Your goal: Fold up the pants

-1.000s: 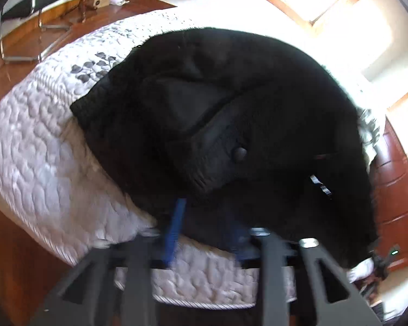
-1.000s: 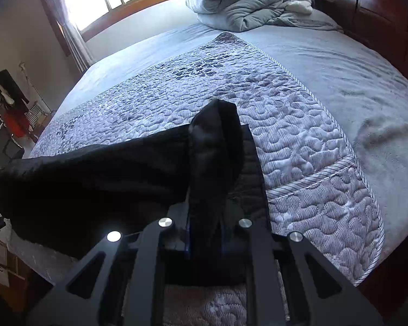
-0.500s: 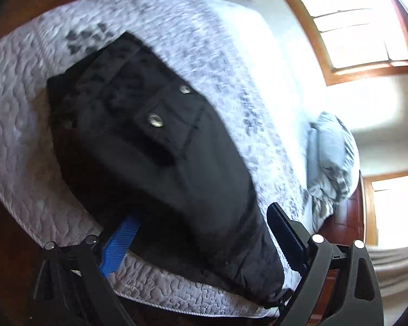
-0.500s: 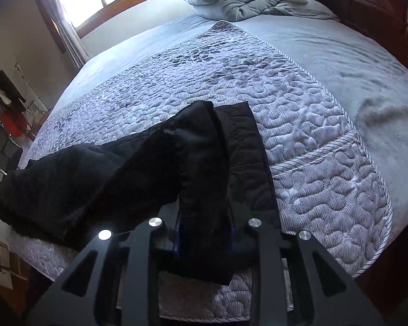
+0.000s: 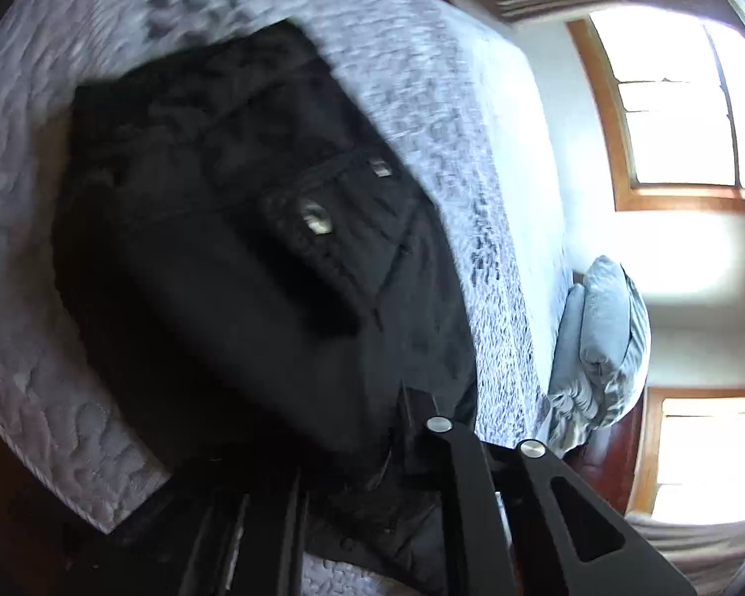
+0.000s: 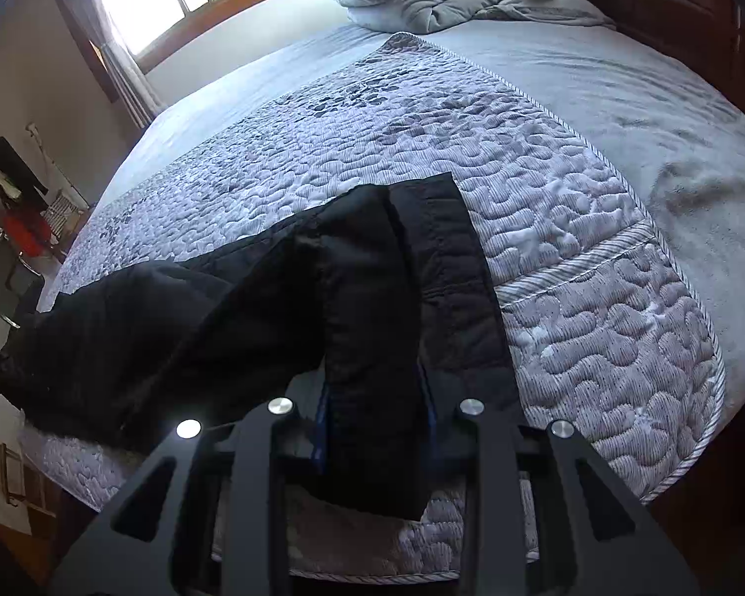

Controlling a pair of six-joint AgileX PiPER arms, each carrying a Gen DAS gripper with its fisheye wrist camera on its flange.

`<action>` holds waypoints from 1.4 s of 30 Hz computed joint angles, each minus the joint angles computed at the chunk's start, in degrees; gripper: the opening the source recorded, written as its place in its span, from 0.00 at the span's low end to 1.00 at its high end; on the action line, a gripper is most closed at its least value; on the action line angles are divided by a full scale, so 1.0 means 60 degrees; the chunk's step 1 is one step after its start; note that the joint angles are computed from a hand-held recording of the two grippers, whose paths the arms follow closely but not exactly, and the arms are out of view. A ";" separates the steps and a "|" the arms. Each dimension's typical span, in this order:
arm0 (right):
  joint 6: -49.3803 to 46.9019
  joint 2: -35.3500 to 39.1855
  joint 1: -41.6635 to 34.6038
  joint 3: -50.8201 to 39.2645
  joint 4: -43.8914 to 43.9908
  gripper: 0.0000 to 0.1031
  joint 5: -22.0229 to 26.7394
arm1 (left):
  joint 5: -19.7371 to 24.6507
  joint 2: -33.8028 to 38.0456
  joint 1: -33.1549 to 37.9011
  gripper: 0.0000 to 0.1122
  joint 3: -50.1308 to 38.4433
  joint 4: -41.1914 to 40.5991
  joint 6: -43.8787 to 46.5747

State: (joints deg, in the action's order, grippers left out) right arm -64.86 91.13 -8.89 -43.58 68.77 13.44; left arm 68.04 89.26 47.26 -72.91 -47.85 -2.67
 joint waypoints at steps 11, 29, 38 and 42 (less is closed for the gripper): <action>0.0116 0.0279 0.0149 -0.0153 0.0004 0.32 -0.0047 | -0.0798 -0.2778 -0.1477 0.09 -0.0452 0.0391 0.4950; 0.3547 -0.2023 -0.0999 0.0804 -0.3411 0.66 0.0998 | -0.0940 -0.2015 0.1704 0.36 0.4176 -0.0120 0.6171; 0.3701 -0.3444 -0.2371 0.1324 -0.2970 0.77 0.2544 | -0.0111 -0.2175 0.2102 0.56 0.4000 0.0123 0.5976; 0.3664 -0.4516 -0.3657 0.1432 -0.2234 0.78 0.4438 | -0.0007 -0.2262 0.1700 0.60 0.3865 0.0087 0.5490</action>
State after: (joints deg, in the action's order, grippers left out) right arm -42.87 64.03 -30.83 -34.99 55.37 40.07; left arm 68.00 75.69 57.46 -49.72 -47.33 30.27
